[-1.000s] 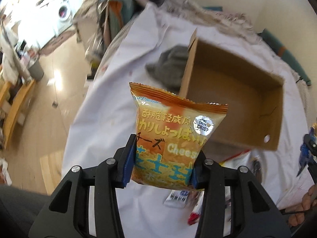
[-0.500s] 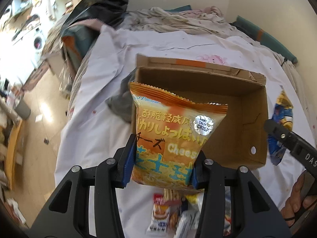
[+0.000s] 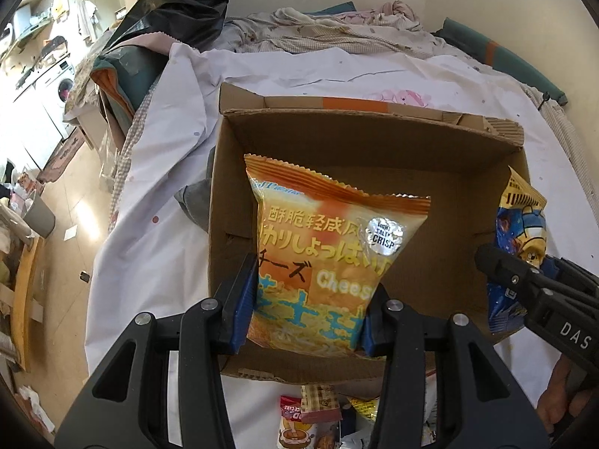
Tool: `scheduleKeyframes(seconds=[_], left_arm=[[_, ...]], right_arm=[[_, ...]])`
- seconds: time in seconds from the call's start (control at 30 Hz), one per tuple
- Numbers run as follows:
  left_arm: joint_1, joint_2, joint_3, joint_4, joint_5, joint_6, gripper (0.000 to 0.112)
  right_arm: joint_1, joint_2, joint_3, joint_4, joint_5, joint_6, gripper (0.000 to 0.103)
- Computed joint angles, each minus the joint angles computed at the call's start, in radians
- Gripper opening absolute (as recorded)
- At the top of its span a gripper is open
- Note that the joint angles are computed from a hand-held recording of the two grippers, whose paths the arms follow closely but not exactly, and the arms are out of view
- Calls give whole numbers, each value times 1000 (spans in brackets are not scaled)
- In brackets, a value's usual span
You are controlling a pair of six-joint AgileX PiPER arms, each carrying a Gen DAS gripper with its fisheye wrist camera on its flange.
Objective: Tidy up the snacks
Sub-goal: 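Carry both bags over the cardboard box and open both tools to drop them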
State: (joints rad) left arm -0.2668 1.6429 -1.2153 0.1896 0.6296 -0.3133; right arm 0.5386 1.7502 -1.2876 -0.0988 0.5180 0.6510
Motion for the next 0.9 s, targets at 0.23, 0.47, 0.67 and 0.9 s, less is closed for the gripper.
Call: scheduleKeyframes(seconds=[0.23, 0.47, 0.67, 0.9], left_arm=[[9, 16, -22, -25, 26, 10, 41], [4, 23, -27, -32, 36, 17, 41], [12, 24, -24, -59, 37, 44, 53], [8, -11, 7, -56, -3, 41, 85]], right_arm=[[-5, 27, -24, 36, 19, -21, 53], [-5, 31, -29, 54, 20, -38, 53], [2, 27, -24, 30, 13, -11, 53], [-1, 5, -1, 38, -23, -5, 66]])
